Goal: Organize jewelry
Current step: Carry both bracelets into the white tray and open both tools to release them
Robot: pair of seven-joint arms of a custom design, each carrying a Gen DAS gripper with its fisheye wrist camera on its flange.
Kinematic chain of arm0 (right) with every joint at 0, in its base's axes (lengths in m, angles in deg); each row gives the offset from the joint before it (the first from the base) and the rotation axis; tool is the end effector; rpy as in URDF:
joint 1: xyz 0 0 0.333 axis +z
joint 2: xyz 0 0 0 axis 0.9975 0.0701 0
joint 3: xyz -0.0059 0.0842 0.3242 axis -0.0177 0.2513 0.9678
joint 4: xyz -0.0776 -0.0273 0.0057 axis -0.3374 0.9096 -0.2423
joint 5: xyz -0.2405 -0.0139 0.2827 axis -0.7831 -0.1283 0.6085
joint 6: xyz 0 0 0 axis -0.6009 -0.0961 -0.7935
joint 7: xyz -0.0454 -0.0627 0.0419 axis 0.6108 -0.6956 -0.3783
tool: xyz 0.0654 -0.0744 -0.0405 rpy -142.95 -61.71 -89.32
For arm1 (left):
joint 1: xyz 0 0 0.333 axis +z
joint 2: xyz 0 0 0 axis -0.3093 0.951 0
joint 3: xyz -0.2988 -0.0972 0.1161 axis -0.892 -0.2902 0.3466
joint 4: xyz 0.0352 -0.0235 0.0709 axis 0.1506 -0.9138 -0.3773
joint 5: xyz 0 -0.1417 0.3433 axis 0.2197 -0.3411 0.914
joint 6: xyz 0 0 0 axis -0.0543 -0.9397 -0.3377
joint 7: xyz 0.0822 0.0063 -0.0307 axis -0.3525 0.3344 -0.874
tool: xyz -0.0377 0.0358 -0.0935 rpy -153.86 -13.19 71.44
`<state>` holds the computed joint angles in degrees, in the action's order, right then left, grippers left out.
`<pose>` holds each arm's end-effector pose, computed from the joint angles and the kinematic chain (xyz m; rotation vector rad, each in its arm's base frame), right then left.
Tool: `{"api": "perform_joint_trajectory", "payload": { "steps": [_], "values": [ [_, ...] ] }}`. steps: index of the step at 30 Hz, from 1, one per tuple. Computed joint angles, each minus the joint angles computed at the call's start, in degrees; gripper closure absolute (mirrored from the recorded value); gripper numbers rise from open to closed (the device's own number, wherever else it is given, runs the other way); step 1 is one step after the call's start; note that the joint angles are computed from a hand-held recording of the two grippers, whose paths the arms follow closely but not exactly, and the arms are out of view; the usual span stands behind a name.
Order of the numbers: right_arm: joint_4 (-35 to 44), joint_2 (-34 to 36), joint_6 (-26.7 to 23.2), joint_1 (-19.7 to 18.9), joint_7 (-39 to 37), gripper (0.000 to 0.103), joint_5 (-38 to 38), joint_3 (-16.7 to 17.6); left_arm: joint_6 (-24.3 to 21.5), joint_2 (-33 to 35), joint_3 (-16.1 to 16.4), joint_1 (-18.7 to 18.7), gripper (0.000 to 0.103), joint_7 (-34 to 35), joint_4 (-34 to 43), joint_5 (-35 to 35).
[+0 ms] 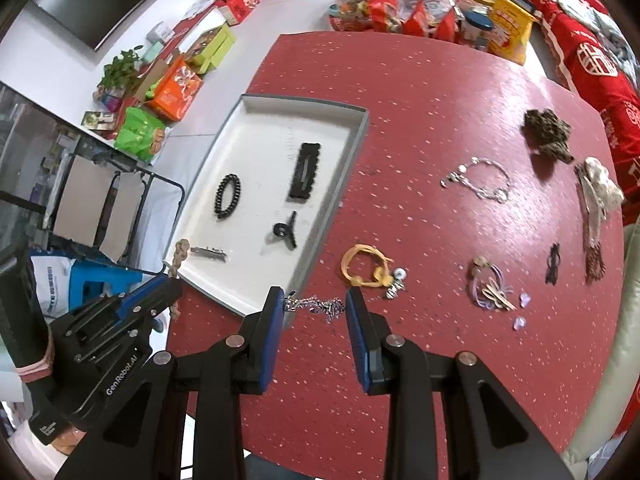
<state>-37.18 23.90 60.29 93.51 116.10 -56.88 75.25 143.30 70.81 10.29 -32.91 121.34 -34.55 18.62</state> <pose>0.6038 0.1081 0.5704 -2.3049 1.6421 0.0544 0.5087 -0.2715 0.5362 -2.2602 1.8754 -0.5516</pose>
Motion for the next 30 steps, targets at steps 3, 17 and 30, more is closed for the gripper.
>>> {"api": "perform_joint_trajectory", "payload": {
  "steps": [3, 17, 30],
  "values": [
    [1.6, 1.1, -0.2, 0.4, 0.2, 0.069, 0.1, 0.4, 0.2, -0.3, 0.3, 0.3, 0.091, 0.0, -0.4, 0.2],
    [12.7, 8.7, -1.8, 1.3, 2.0, 0.069, 0.3, 1.6, 1.4, 0.5, 1.4, 2.3, 0.091, 0.8, 0.1, 2.3],
    [28.5, 21.2, -6.2, 0.3, 5.3, 0.069, 4.7, 3.5, 3.9, 4.8, 2.7, 3.4, 0.091, -0.9, 3.1, 4.5]
  ]
}}
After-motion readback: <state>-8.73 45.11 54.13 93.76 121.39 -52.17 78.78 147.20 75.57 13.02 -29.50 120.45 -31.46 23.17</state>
